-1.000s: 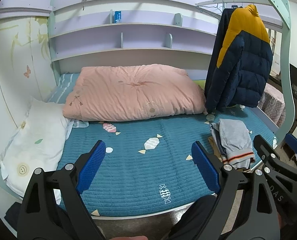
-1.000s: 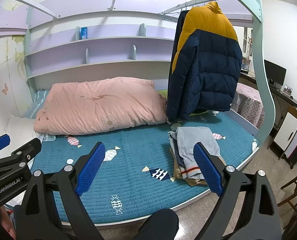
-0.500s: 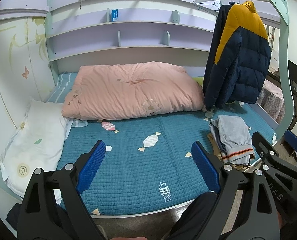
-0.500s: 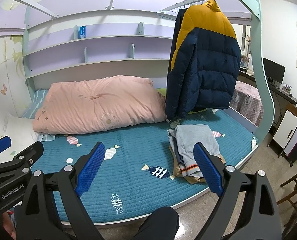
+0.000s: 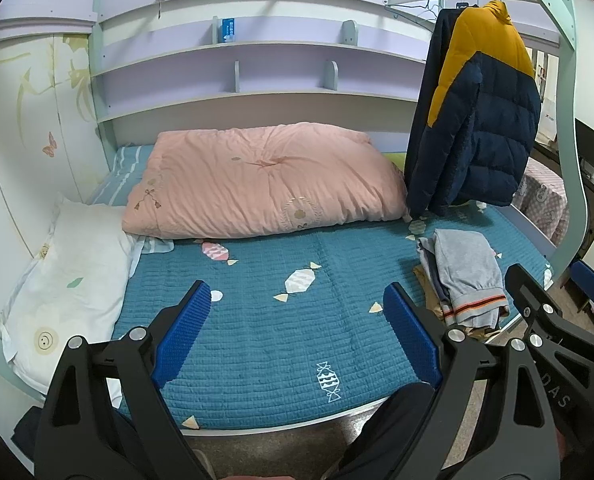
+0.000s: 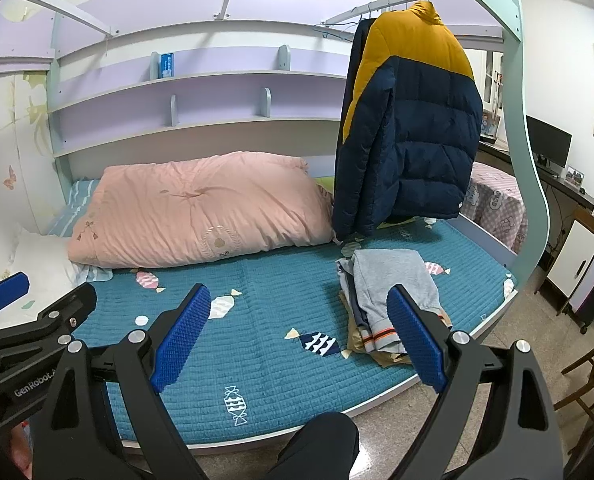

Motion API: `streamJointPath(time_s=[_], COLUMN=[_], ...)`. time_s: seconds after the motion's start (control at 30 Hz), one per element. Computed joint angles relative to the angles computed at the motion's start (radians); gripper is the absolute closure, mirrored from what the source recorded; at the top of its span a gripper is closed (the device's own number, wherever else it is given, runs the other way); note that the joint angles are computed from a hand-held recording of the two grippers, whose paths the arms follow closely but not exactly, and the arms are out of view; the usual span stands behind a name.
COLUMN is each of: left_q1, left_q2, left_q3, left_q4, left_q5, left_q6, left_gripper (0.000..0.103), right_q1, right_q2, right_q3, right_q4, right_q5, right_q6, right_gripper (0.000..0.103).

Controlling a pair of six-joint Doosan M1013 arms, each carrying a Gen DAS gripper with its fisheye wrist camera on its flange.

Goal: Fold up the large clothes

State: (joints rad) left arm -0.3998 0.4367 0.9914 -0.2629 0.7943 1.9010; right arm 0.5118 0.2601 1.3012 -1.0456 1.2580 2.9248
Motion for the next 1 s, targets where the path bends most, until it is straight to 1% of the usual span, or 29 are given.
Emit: streamJointPath(time_s=[0.2,0.47,1.0], left_q1=[-0.002,0.002,-0.004], left_q2=[0.000,-0.003,-0.011], left_q3=[0.000,0.007,0.020], left_q4=[0.005,-0.021,-0.021], left_q5=[-0.001,0.001,-0.008], left_q6=[-0.006,0.014,0.013], left_gripper=[0.014,0.014,0.014], right_q1=[0.005,0.013,0.007], right_q2=[0.003,0.008,0.002], right_q3=[-0.004,-0.013,-0.004], right_q4=[0.000,-0.011,0.004], right_q5=[0.010,0.037,0.031], right_q6=[-0.002,-0.016,-0.011], right_gripper=[0.016,0.016,0.016])
